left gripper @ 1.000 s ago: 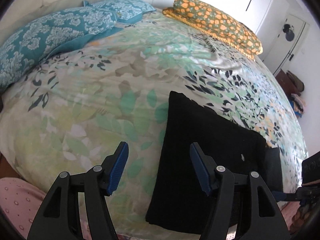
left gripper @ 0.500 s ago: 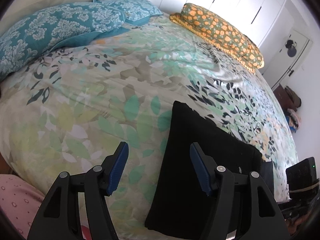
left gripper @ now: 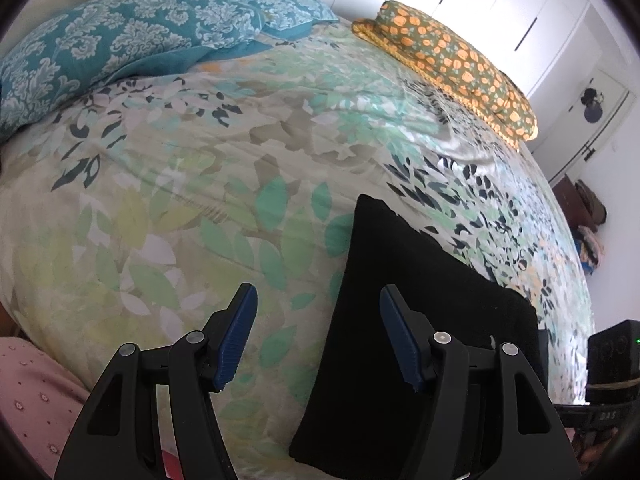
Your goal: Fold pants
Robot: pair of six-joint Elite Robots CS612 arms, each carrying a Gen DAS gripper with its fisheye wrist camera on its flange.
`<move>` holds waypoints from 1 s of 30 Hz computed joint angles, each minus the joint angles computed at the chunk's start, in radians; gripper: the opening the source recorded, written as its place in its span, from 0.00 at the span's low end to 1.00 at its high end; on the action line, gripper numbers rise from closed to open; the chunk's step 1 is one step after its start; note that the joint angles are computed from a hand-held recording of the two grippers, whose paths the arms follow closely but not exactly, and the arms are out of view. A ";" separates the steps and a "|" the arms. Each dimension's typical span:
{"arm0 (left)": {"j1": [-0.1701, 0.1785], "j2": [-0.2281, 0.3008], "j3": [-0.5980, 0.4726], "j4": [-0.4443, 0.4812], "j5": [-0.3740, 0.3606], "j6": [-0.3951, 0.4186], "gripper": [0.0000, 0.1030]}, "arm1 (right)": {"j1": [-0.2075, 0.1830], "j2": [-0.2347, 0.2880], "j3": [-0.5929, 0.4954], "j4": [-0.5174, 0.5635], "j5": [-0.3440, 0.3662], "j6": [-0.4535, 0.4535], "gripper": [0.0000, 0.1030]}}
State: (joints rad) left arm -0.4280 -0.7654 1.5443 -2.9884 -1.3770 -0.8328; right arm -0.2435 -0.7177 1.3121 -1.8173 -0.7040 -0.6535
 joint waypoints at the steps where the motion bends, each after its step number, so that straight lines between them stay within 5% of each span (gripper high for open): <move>1: 0.001 0.000 0.002 -0.004 0.000 -0.012 0.64 | -0.002 -0.013 0.007 -0.020 0.014 -0.018 0.20; 7: 0.001 -0.007 0.011 -0.012 0.006 -0.017 0.64 | -0.022 -0.065 0.008 -0.076 0.032 -0.096 0.19; 14: -0.006 -0.007 0.008 -0.024 -0.015 0.021 0.64 | -0.059 -0.078 0.020 -0.168 -0.035 -0.051 0.19; 21: -0.029 -0.006 -0.011 -0.005 -0.033 0.147 0.64 | -0.087 -0.084 0.079 -0.370 -0.151 0.093 0.19; 27: -0.055 0.000 -0.035 0.024 -0.065 0.273 0.65 | -0.097 -0.060 0.139 -0.492 -0.272 0.120 0.19; 30: -0.068 0.003 -0.049 0.047 -0.088 0.340 0.65 | -0.112 -0.050 0.145 -0.509 -0.240 0.158 0.25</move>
